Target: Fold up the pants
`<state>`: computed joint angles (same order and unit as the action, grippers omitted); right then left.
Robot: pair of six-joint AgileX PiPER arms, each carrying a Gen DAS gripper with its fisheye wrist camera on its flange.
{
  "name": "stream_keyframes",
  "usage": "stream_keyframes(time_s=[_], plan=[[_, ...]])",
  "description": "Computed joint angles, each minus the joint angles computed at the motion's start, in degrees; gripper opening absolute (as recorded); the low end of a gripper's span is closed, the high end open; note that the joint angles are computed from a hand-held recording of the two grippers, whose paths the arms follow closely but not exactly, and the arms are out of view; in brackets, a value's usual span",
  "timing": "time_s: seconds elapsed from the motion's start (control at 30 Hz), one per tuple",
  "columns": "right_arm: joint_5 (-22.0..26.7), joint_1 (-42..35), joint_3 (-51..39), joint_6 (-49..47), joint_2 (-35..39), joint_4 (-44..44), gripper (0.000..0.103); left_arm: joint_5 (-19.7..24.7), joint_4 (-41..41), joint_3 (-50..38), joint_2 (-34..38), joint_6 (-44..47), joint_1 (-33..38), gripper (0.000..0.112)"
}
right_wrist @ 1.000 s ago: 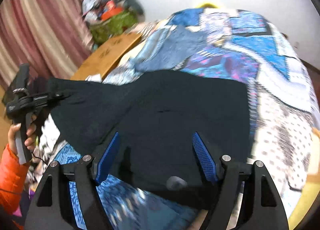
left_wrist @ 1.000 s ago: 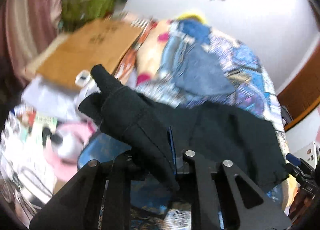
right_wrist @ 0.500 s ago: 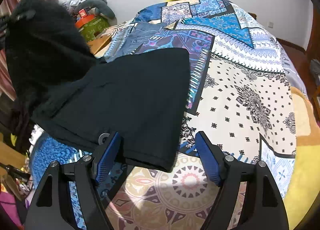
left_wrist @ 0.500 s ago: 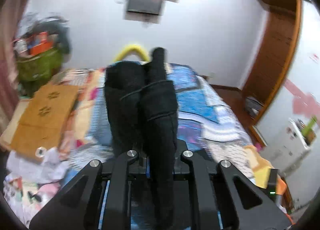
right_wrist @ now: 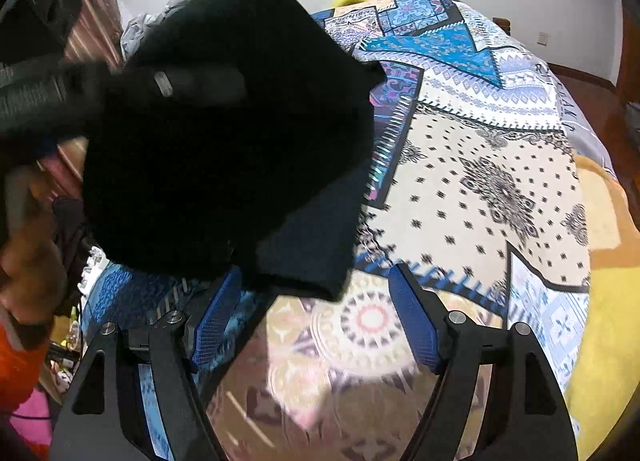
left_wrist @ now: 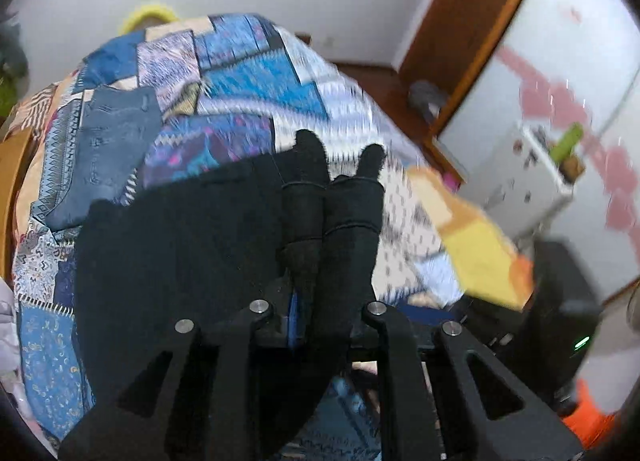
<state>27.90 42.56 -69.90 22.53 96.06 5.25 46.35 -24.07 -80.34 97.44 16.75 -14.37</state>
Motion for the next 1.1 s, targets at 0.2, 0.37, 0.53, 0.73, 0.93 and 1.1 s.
stream_keyframes(time_s=[0.2,0.37,0.53,0.73,0.93,1.1], plan=[[-0.49,0.77,2.54,4.15,-2.17,-3.33,0.074,-0.21,4.55,4.76,-3.02,-3.53,-3.15,0.081],[-0.45,1.76,3.15,8.09,-3.01,-6.08,0.074,-1.68,7.87,5.43,-6.09,-4.03,-2.68,0.090],[-0.68,2.48,2.53,8.20,-2.79,-6.36,0.074,-1.38,7.30,1.98,-7.05,-3.77,4.02,0.097],[-0.99,2.34,1.24,5.18,-1.11,-3.45,0.074,-2.49,20.24,-8.23,2.19,-11.41,9.59,0.102],[-2.03,0.42,-0.06,0.98,0.18,-0.10,0.074,6.18,25.51,-24.80,18.55,-12.23,13.18,0.102],[-1.26,-2.32,-2.03,-2.89,1.69,3.03,0.074,10.26,30.06,-33.33,28.87,-12.26,13.15,0.102]])
